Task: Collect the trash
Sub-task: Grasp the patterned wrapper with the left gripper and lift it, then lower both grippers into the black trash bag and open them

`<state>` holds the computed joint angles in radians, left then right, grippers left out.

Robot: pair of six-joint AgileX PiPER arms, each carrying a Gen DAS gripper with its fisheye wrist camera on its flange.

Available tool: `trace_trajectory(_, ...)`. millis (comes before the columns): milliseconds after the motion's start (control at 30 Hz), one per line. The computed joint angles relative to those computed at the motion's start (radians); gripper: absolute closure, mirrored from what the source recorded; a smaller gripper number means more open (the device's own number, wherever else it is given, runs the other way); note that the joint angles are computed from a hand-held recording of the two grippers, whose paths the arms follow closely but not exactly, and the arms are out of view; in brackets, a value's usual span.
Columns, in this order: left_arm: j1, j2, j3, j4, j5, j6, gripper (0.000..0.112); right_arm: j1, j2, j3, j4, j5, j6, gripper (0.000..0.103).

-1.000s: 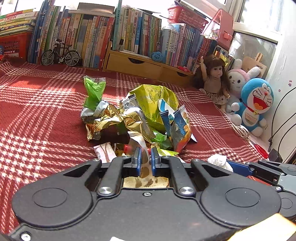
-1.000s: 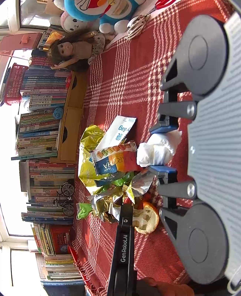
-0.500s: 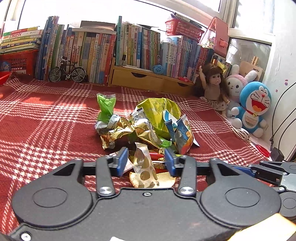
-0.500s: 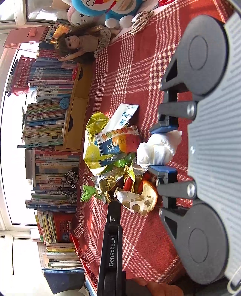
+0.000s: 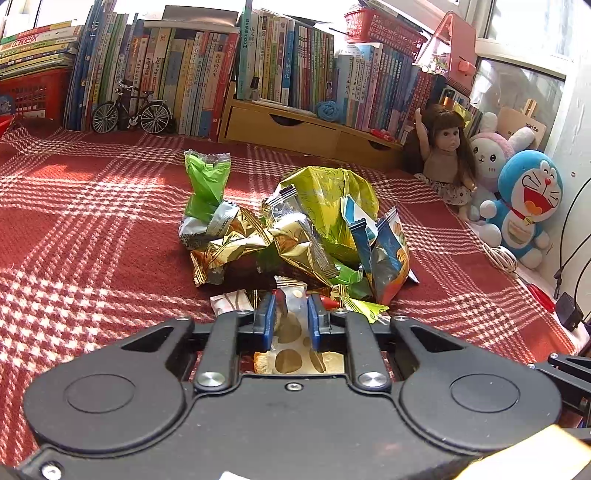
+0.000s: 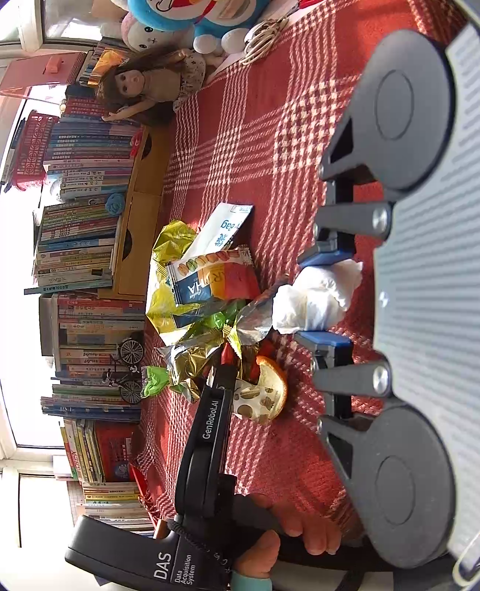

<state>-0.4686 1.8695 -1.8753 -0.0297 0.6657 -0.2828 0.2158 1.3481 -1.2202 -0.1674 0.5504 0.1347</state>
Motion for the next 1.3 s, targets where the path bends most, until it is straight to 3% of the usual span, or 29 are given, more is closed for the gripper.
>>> trace_trajectory(400,0.038,-0.155,0.133,-0.083,-0.08,0.1,0.098,0.007,-0.009,0.009,0.038,-0.011,-0.007,0.06)
trace_trajectory(667,0.086,-0.336,0.318,-0.206,-0.1,0.216,0.098,0.022,-0.047,0.023,0.112,0.004,-0.057,0.06)
trace_trajectory(1000,0.139,-0.614,0.602,-0.261,-0.046,0.291,0.098,0.076,-0.152,0.111,0.223,0.055,-0.128,0.06)
trace_trajectory(1300,0.159,-0.791,0.783,-0.191,0.097,0.241,0.097,0.165,-0.187,0.207,0.265,0.106,-0.14,0.059)
